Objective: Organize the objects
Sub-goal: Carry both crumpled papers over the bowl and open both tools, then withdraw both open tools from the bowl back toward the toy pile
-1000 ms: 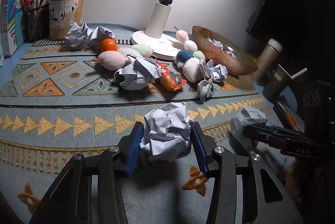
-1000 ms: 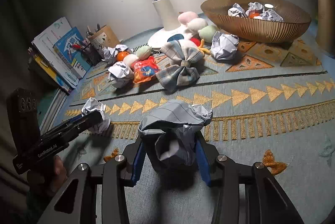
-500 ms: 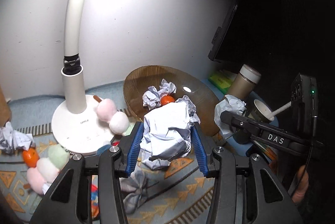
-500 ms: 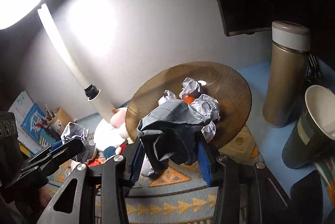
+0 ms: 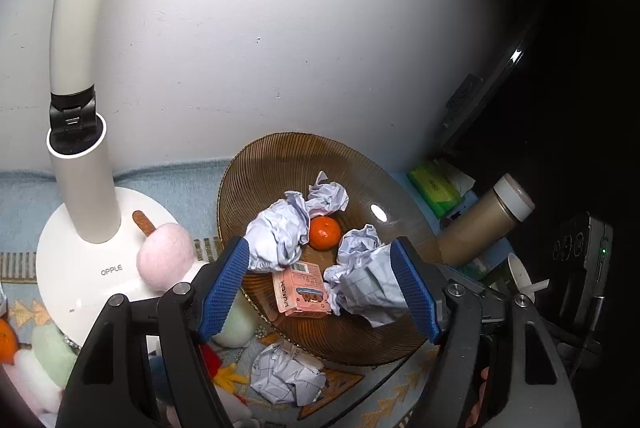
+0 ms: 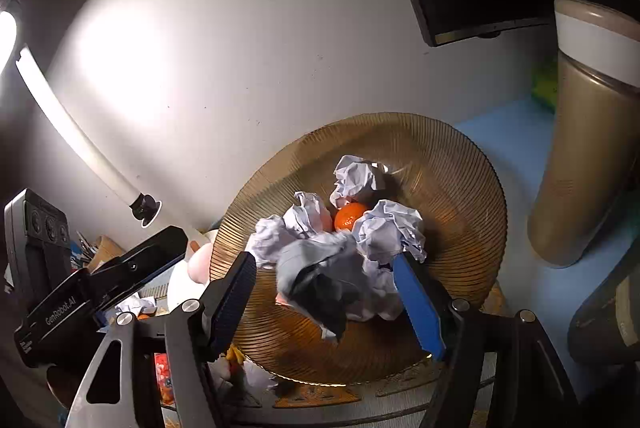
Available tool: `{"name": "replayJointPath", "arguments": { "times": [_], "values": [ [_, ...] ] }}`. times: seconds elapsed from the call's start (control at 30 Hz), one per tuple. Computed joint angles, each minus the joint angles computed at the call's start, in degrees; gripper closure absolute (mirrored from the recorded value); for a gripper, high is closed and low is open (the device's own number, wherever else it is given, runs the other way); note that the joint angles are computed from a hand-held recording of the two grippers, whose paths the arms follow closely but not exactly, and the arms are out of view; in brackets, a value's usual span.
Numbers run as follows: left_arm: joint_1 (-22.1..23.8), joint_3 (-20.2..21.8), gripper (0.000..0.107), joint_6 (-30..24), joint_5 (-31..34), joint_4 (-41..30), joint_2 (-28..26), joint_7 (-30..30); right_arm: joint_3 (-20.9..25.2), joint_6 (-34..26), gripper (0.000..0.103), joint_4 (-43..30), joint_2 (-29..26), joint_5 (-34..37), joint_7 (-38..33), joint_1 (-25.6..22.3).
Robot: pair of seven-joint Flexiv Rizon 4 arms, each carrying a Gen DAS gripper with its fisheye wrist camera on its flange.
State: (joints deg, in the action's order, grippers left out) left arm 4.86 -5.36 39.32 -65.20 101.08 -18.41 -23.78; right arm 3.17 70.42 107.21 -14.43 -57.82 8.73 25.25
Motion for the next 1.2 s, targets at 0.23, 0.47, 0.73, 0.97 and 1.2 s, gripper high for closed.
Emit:
{"name": "replayJointPath", "arguments": {
  "times": [0.23,0.47,0.73,0.97,1.2],
  "values": [
    [2.14,3.27,0.035,-5.45,-2.57,5.12,6.78,3.78,2.51,-2.49,0.033,1.09,3.49,-4.67,2.64,2.06],
    [8.88,11.45,0.035,-20.31,-2.4,9.46,14.53,2.59,5.93,2.93,0.029,2.98,4.66,-5.91,3.54,3.94],
    [11.85,15.07,0.026,-5.94,-4.13,17.47,14.96,8.12,1.14,12.5,0.027,1.72,-3.82,-10.81,10.92,8.79],
    [11.28,12.21,0.026,6.68,-9.04,21.33,9.98,15.48,-0.07,5.76,0.027,-1.25,-8.11,-12.18,8.83,13.32],
    [9.18,10.21,0.026,14.93,-13.03,22.92,9.01,19.43,1.05,-5.34,0.018,-3.16,-9.17,-8.29,2.89,16.33]
  ]
}}
